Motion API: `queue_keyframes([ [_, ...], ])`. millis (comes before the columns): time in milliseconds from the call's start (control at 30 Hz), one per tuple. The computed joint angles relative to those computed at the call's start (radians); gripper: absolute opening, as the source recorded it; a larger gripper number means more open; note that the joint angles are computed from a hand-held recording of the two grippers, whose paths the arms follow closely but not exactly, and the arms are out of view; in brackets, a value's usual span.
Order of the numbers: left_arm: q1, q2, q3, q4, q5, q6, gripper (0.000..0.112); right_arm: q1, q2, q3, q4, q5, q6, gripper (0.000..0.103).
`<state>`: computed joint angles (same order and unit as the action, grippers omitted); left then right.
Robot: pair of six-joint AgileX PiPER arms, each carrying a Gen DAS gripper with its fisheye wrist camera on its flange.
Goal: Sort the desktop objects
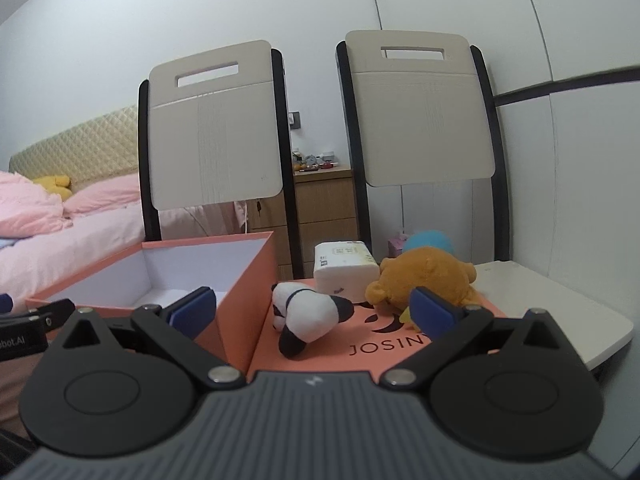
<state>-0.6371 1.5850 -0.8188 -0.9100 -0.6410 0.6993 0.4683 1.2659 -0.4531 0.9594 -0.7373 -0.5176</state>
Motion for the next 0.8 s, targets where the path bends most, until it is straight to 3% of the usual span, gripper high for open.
queue_keyframes([
  [400,-0.021,0.021,0.029,0.059,-0.089,-0.051,0.103,0.012,0.015,0.012,-0.05,-0.035,0.034,0.103],
  [700,-0.022,0.037,0.035,0.081,-0.1,-0.087,0.103,0.002,0.011,0.024,-0.082,-0.03,0.053,0.103],
  [800,-0.007,0.032,0.04,0.124,-0.069,-0.111,0.103,0.005,0.012,0.023,-0.072,-0.03,0.033,0.103],
])
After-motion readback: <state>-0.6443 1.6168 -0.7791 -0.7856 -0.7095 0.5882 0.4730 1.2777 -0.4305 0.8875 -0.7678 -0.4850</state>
